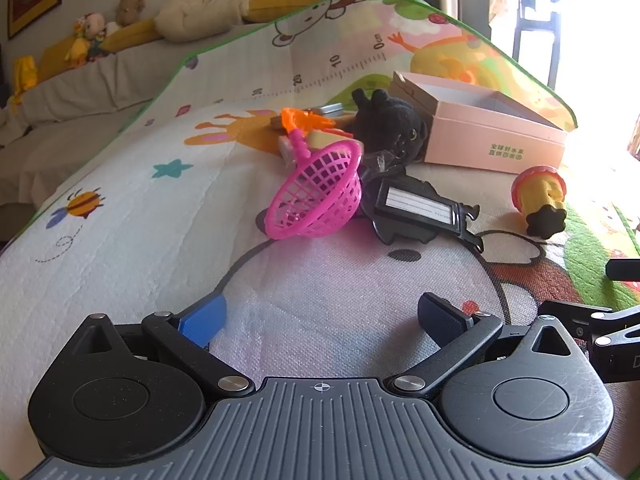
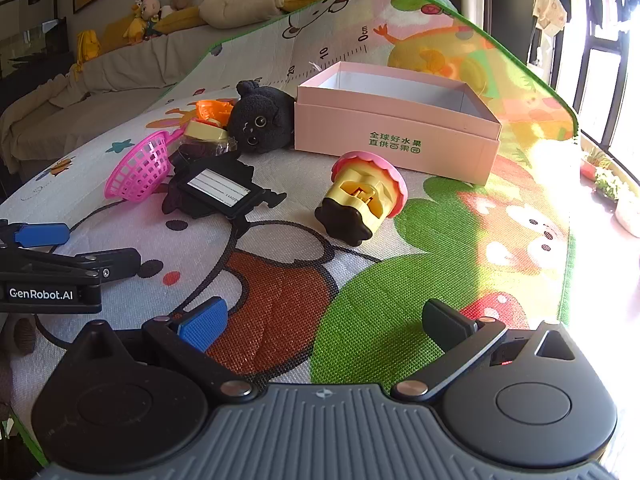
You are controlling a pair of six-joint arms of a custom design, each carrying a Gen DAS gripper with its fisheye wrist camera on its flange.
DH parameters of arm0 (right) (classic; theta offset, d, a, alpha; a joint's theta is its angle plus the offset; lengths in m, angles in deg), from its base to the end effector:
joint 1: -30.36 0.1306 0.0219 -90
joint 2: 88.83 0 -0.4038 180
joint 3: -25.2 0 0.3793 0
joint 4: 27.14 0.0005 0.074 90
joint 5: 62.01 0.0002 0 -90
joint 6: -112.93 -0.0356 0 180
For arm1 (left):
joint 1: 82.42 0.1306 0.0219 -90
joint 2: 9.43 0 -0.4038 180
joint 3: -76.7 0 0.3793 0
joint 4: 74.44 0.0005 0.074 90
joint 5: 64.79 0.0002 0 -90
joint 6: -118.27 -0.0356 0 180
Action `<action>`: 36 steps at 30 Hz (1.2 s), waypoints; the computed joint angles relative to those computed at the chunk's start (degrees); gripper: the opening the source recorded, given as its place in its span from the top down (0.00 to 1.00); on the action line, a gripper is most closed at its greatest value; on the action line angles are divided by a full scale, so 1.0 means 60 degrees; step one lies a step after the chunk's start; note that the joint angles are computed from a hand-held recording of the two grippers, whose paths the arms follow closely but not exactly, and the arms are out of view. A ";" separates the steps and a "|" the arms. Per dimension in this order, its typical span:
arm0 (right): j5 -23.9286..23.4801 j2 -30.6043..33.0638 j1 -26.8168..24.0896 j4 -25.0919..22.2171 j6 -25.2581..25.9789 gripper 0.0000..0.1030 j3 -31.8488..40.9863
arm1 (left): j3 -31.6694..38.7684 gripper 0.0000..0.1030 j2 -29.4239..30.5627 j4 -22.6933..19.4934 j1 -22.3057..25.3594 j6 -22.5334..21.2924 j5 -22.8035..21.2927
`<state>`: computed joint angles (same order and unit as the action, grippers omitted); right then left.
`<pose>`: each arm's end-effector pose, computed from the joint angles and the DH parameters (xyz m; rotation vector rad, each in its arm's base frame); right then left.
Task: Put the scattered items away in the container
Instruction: 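Move the left tool toward the black cat-shaped luggage tag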
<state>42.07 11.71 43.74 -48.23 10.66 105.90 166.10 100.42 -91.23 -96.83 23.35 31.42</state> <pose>0.5220 0.1148 0.3276 0.1053 2.2573 -0.0431 0.5814 -0.1539 0.3115 0.4323 2.1821 -0.2114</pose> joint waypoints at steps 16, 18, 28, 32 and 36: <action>-0.0010 0.0014 -0.0011 -0.0014 0.0007 0.00 0.0018 | -0.0001 0.00 -0.0001 -0.0007 0.0000 -0.0010 -0.0020; -0.0013 0.0022 -0.0009 -0.0010 0.0009 0.00 0.0022 | -0.0012 0.00 -0.0003 0.0018 0.0013 -0.0006 0.0008; -0.0273 -0.0177 -0.0003 -0.0368 0.0143 0.00 -0.0060 | 0.0017 0.00 -0.0006 -0.0071 -0.0005 -0.0052 -0.0023; -0.0387 -0.0439 0.0038 -0.0422 0.0315 0.00 -0.0320 | 0.0165 0.00 -0.0018 -0.0513 -0.0010 -0.0454 0.0096; -0.0679 -0.0550 -0.0049 -0.0328 0.0432 0.00 -0.0458 | 0.0339 0.00 -0.0051 -0.1113 -0.0026 -0.0769 0.0334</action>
